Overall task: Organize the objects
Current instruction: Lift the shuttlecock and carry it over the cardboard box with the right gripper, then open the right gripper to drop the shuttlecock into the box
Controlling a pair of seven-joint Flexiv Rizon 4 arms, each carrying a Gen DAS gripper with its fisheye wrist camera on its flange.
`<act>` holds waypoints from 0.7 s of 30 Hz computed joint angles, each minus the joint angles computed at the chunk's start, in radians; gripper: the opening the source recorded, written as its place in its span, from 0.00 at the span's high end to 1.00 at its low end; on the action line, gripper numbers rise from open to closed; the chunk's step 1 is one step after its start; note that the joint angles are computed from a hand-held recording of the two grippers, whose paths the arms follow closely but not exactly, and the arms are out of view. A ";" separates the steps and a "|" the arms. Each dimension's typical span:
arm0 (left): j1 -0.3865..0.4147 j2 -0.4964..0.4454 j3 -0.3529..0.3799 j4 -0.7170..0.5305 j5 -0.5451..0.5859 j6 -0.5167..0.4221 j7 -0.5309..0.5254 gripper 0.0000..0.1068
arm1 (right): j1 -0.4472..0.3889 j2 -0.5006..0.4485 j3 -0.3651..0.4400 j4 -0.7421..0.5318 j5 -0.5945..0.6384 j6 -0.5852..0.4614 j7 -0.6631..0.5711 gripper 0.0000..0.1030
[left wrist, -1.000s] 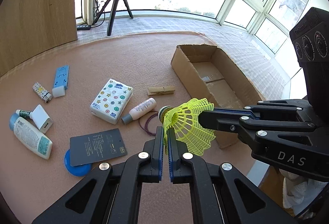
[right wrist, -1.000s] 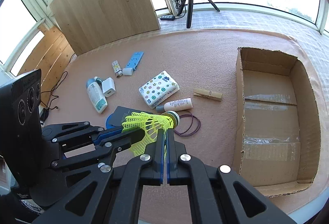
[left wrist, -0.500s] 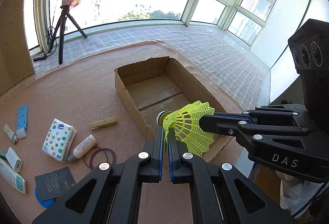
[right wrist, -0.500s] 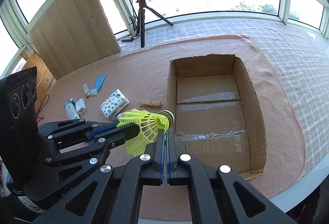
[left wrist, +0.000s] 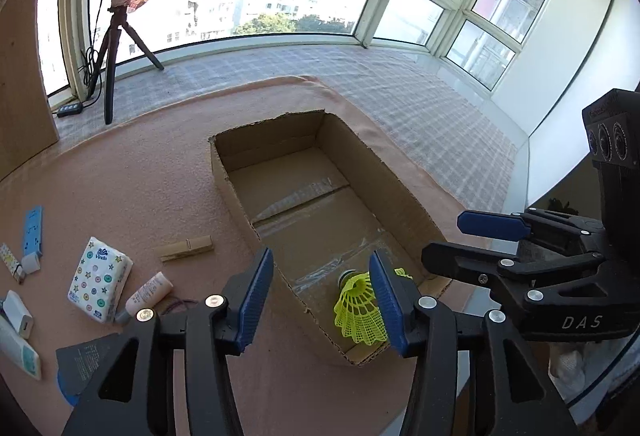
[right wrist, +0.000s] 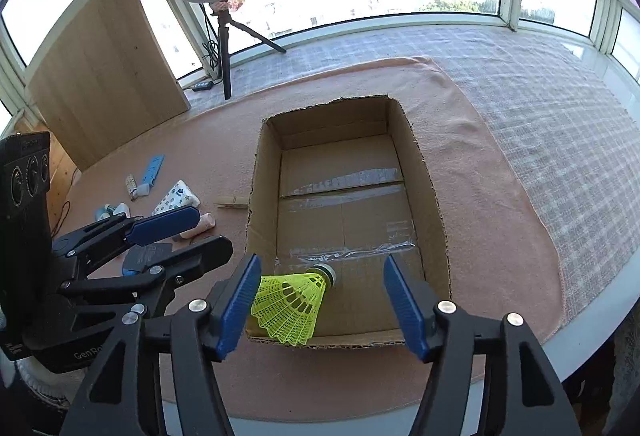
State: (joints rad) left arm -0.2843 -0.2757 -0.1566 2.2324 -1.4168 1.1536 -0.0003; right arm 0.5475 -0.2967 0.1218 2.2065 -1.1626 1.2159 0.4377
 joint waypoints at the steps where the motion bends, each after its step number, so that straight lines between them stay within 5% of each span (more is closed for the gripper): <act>1: 0.002 -0.002 0.003 0.001 -0.006 0.007 0.006 0.50 | 0.000 0.001 0.000 0.001 0.000 -0.004 0.001 0.40; 12: 0.070 -0.011 0.040 0.015 0.034 0.005 0.009 0.49 | 0.023 -0.032 -0.002 -0.041 0.026 -0.021 -0.038 0.40; 21: 0.226 -0.086 0.083 -0.042 0.241 -0.024 -0.102 0.40 | 0.062 -0.070 -0.015 -0.088 0.007 -0.011 -0.009 0.40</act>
State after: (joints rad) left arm -0.0584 -0.3622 -0.0741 2.1905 -1.1754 1.1297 -0.1022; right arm 0.6090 -0.3671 0.1063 2.1181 -1.1552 1.2052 0.4283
